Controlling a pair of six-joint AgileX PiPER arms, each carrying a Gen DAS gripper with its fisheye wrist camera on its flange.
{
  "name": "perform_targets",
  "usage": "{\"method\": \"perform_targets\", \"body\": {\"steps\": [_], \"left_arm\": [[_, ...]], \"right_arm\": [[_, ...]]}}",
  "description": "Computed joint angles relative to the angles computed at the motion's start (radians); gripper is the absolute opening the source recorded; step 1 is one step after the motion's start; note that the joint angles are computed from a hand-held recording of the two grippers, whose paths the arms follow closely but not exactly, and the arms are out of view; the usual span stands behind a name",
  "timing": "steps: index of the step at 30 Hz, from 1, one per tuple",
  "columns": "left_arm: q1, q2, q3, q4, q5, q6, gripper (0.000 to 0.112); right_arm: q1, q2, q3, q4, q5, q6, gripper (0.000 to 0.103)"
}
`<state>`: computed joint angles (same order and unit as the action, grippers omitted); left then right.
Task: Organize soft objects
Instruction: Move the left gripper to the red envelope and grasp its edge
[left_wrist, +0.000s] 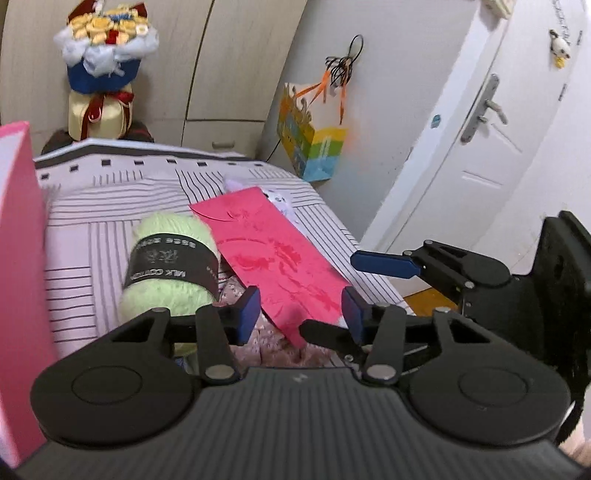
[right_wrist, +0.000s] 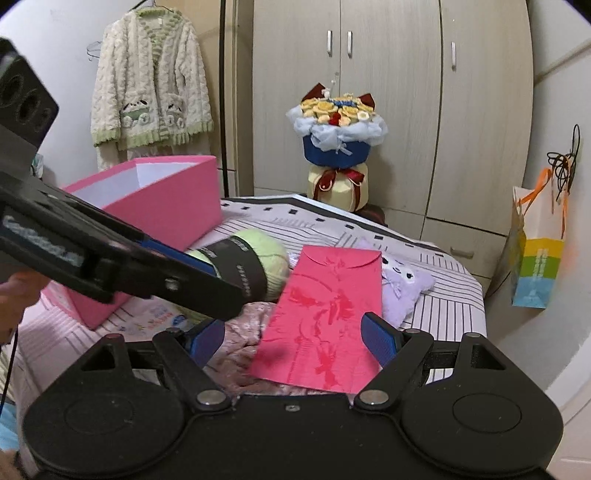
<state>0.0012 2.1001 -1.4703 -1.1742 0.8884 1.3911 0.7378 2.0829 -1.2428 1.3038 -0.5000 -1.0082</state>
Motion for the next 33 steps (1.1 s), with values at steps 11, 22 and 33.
{"method": "perform_targets", "body": {"steps": [11,22,33], "left_arm": [[-0.108,0.074,-0.038,0.075,-0.177,-0.137,0.046],[-0.124,0.084,-0.003,-0.024,-0.223,-0.097,0.046],[-0.120,0.109,-0.039,-0.013,-0.189,-0.194,0.050]], "right_arm": [[-0.029,0.073,-0.080,0.171,0.016,-0.221,0.088],[-0.071,0.106,-0.111,0.190,0.084,-0.180,0.095],[-0.038,0.133,-0.165,0.310,-0.016,-0.409,0.096]]}}
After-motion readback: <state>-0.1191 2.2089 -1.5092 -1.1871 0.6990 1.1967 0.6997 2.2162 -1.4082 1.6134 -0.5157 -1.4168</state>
